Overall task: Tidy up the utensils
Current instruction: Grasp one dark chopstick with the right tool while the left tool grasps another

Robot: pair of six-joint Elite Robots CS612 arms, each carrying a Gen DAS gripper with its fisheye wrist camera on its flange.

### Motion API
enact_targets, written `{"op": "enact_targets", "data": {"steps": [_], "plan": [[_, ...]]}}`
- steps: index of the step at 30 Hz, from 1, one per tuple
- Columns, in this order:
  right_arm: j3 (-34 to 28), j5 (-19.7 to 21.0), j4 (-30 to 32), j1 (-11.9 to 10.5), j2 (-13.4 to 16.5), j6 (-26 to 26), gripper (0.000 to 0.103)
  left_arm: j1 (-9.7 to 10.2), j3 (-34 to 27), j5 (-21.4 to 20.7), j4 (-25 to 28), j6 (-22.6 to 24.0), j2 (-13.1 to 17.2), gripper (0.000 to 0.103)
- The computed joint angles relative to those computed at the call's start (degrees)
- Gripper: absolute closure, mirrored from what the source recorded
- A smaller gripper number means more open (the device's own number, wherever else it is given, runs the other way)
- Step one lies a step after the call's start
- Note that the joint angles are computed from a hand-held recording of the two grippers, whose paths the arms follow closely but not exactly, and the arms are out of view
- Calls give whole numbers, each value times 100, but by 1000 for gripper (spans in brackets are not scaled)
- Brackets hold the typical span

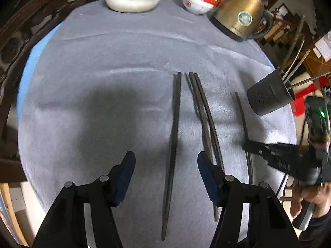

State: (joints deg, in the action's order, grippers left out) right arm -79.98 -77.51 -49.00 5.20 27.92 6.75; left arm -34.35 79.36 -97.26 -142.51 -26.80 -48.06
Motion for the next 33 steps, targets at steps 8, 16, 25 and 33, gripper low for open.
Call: {"op": "enact_targets", "data": {"steps": [8, 16, 25, 33], "plan": [[-147, 230, 68, -112, 95, -107, 97, -57, -1047, 43, 1603, 283, 465, 64], [62, 213, 299, -155, -45, -468, 97, 37, -1175, -531, 2051, -43, 560, 97], [-94, 555, 585, -355, 15, -231, 94, 11, -1197, -494, 2335, 239, 538, 89], [399, 397, 591, -291, -218, -186, 92, 19, -2040, -353, 2926, 340, 994, 77]]}}
